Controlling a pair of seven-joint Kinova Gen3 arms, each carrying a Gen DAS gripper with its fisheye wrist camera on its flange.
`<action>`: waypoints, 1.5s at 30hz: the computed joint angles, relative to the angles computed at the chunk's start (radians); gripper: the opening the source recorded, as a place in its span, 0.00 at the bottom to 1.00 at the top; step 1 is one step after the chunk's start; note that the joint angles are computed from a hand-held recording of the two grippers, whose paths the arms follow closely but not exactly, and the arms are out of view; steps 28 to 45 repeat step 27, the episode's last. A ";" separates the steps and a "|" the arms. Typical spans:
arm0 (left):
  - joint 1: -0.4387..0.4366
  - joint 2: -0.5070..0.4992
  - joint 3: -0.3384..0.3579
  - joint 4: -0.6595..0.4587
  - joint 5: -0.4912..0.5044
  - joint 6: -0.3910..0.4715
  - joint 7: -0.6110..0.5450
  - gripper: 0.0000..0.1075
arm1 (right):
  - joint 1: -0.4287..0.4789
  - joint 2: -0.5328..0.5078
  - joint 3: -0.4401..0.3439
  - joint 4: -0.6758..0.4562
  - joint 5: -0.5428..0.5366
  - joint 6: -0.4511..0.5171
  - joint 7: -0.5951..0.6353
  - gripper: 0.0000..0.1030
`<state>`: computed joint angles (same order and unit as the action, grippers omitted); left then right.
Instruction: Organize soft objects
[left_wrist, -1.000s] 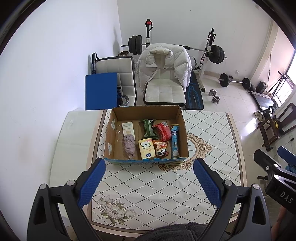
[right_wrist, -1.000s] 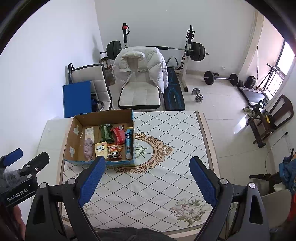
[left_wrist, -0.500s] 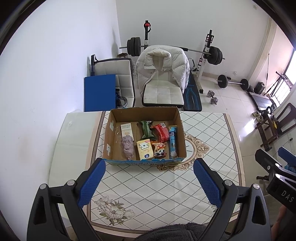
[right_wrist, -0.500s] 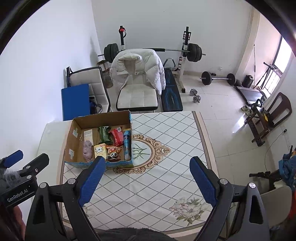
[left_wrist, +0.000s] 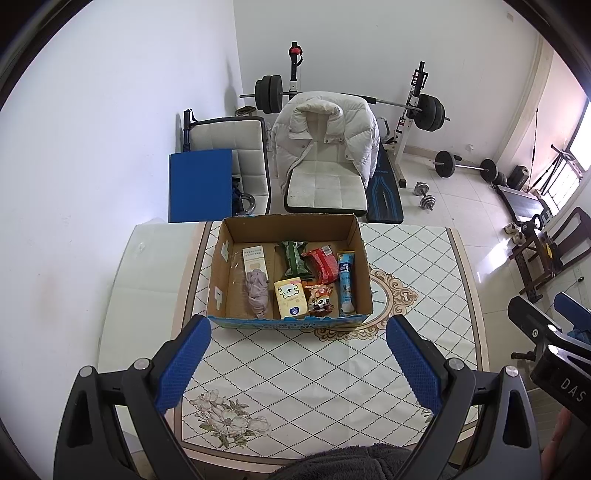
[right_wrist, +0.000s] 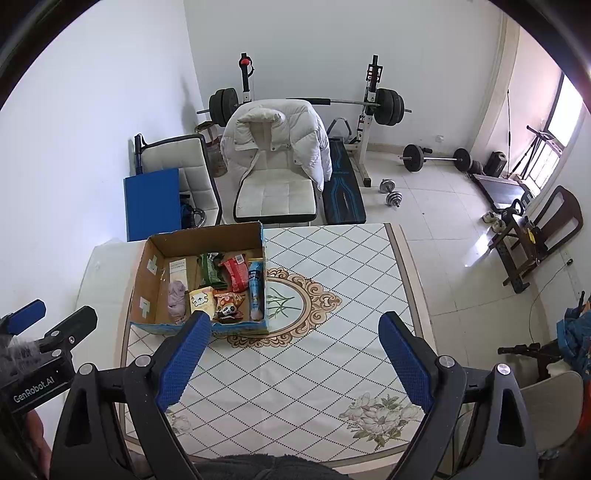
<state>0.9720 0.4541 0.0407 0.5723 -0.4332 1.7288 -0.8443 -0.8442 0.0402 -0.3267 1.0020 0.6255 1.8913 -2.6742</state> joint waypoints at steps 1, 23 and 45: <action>0.000 0.000 0.000 0.001 0.000 0.000 0.001 0.91 | 0.000 0.001 0.001 -0.001 0.000 -0.001 0.002 0.92; 0.006 0.024 -0.018 -0.082 0.008 0.040 -0.028 0.91 | 0.006 0.004 0.010 -0.022 0.007 0.006 0.018 0.92; 0.009 0.034 -0.027 -0.109 0.011 0.053 -0.039 0.91 | 0.005 0.007 0.010 -0.020 0.008 0.003 0.019 0.92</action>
